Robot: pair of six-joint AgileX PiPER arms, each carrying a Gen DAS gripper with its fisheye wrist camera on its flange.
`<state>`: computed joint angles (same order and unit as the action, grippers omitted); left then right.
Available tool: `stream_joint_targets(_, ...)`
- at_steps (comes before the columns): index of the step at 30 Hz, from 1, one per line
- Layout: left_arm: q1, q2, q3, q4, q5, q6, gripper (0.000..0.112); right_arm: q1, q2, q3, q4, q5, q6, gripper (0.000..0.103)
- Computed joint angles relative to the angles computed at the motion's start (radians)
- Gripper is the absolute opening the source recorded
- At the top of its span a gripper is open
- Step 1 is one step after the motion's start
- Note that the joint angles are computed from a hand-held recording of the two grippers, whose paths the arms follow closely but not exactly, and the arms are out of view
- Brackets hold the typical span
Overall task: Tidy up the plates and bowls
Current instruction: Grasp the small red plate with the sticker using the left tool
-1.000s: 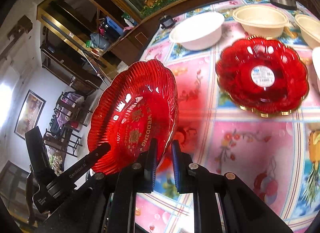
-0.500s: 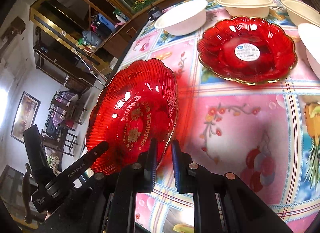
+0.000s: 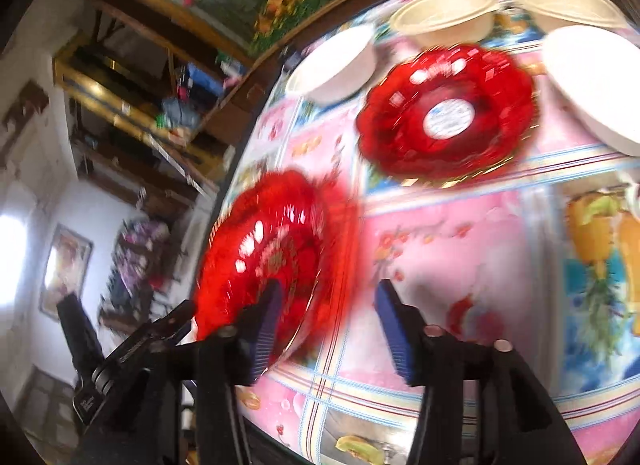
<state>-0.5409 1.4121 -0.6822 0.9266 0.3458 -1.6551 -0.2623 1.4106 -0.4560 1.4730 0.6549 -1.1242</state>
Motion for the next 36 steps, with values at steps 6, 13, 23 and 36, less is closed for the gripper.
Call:
stream_joint_targets(6,-0.123,0.103,-0.245,-0.14,0.03,0.23,0.085,-0.252,-0.03,-0.001,-0.01,0.115,-0.012,0.088)
stream_joint_targets(13,-0.138,0.451,-0.722,-0.69,0.178,0.831,0.085,-0.399,0.101,-0.114,-0.068,0.222,0.056,0.093)
stream_joint_targets(23,-0.106,0.852,-1.298,-0.905,0.523,1.002,0.084,-0.399,0.304,-0.274,-0.075,0.242,0.1,0.09)
stream_joint_targets(36,-0.109,1.095,-1.678,-0.919,0.784,1.032,0.051,-0.328,0.399,-0.356,-0.096,0.147,0.136,0.061)
